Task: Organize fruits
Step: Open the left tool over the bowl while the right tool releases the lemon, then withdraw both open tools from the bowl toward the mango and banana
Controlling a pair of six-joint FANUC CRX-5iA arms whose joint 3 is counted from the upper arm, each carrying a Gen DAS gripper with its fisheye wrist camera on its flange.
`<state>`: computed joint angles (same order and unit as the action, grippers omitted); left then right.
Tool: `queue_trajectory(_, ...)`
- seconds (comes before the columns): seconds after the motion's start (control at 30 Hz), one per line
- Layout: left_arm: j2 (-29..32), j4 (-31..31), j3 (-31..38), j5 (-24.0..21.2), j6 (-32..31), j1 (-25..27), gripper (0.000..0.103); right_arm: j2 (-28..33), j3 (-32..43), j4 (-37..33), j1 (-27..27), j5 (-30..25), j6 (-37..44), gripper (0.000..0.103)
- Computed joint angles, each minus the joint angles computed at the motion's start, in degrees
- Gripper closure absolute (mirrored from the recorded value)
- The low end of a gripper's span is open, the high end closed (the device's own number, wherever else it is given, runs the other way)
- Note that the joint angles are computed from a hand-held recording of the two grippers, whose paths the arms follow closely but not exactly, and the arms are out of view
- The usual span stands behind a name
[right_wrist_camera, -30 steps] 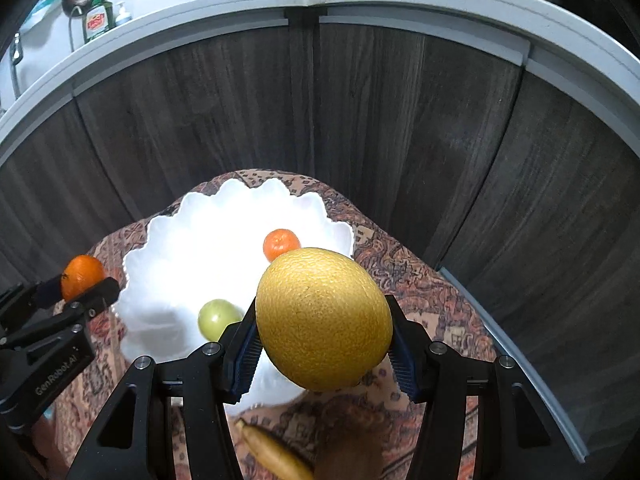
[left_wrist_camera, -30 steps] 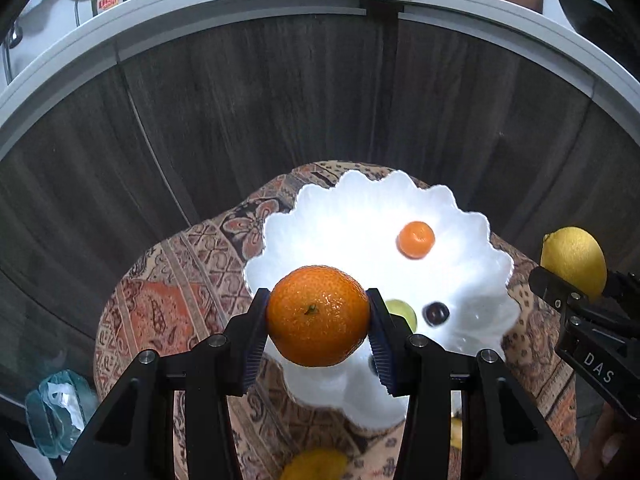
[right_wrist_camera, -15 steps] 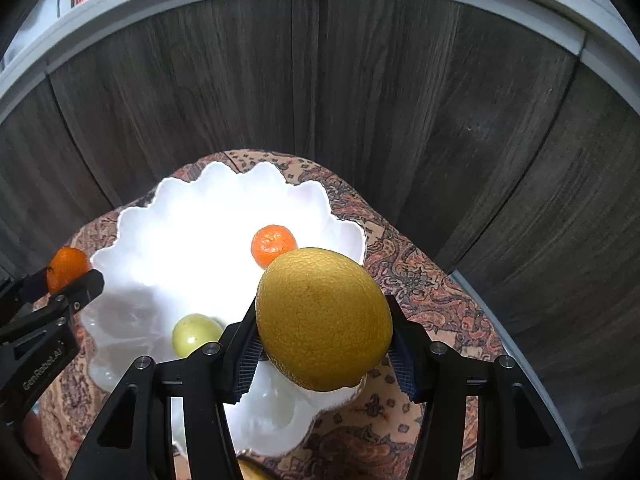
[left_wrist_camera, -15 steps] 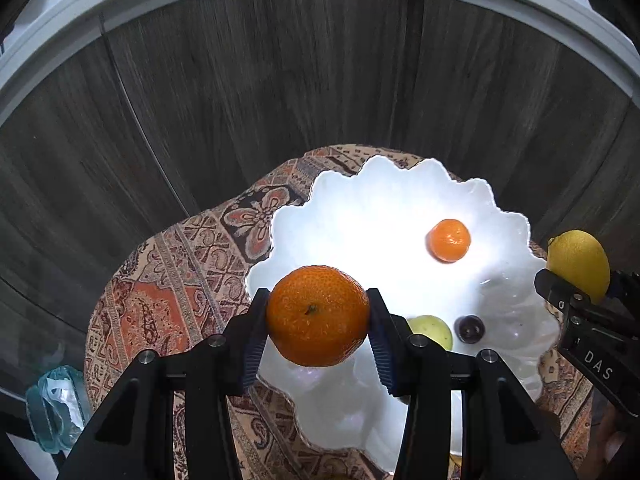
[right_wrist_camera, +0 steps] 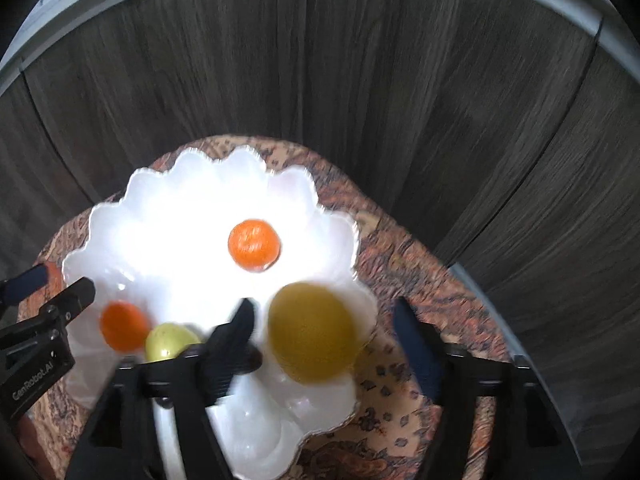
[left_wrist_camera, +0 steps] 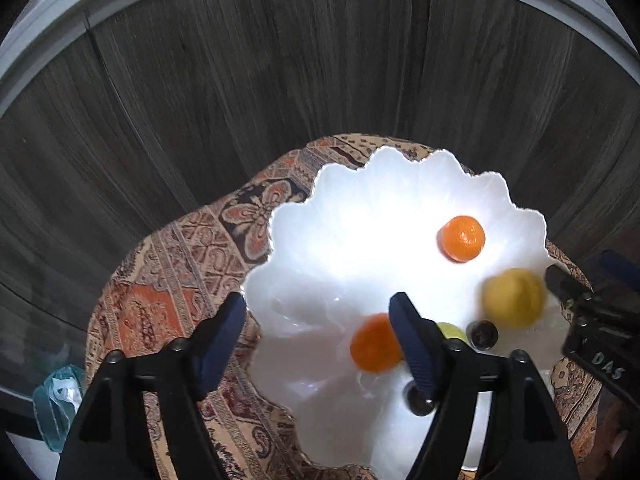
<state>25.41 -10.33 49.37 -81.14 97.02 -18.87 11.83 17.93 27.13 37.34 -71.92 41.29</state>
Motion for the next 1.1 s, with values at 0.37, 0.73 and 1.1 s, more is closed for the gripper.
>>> queue_trajectory(0.37,-1.82,-0.93,3.78,-0.19,0.02,-0.26,0.001,-2.04,1.95,4.83,1.43,-0.83,-0.71,0.016)
queue_trajectory(0.73,-7.1,-2.83,1.8,-0.11,-0.19,-1.25,0.0,-7.45,-1.65,10.11,4.97,0.65,-3.54,0.012)
queue_trajectory(1.1,-12.48,-3.11,-4.53,0.4,1.11,-1.7,0.0,-11.7,-5.79,9.74,8.05,1.5,-3.64,0.012)
